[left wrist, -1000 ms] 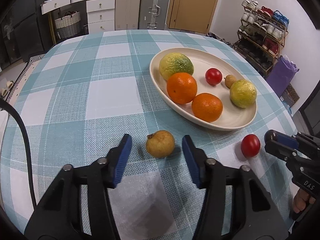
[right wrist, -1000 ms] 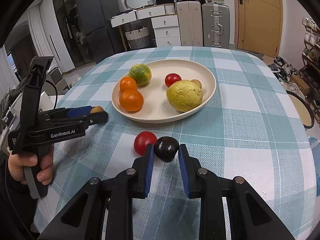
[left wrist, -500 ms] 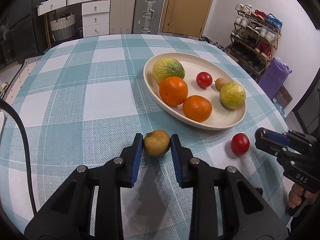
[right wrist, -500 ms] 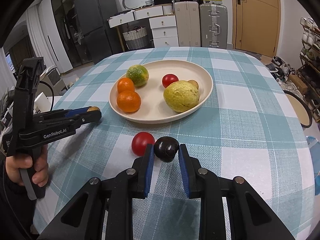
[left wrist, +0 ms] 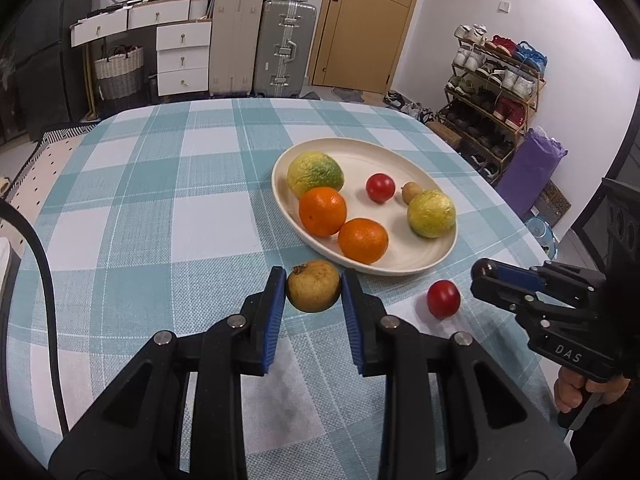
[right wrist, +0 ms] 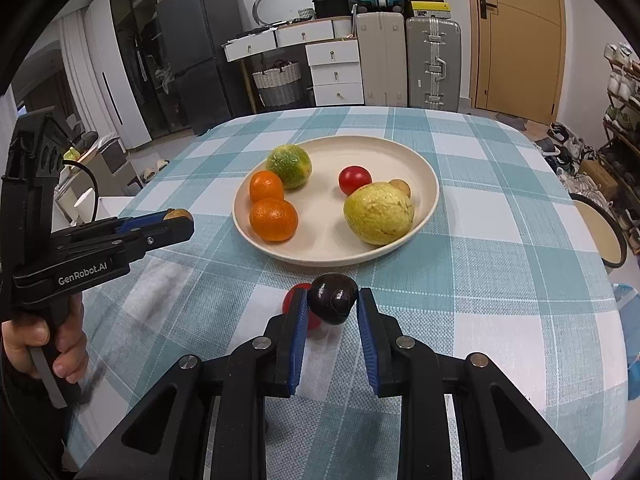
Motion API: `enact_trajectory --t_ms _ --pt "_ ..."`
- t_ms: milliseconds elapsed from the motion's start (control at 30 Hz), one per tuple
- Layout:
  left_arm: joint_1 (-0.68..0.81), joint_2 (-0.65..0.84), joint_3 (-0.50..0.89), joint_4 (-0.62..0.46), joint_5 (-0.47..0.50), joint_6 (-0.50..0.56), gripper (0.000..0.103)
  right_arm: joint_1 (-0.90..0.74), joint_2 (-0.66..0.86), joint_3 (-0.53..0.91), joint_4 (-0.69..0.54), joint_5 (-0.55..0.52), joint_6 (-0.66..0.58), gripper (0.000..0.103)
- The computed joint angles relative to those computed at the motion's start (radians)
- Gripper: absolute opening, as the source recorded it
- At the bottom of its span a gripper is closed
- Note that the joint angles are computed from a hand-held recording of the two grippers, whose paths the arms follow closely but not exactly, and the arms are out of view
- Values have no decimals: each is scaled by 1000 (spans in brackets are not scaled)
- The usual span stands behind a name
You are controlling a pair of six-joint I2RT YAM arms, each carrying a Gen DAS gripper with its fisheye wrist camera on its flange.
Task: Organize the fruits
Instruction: 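Carry both fruits over the plate and open both tools to drop them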
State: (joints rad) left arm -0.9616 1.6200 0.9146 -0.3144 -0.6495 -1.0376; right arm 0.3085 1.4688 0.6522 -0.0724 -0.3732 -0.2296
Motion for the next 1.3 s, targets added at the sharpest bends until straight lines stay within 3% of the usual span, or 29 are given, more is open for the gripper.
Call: enact_trajectory --t_ms 833,1300 --pt "51 151 219 36 58 201 25 3 88 80 24 -59 63 25" --pt "105 238 295 66 106 260 25 7 162 127 58 -62 89 26"
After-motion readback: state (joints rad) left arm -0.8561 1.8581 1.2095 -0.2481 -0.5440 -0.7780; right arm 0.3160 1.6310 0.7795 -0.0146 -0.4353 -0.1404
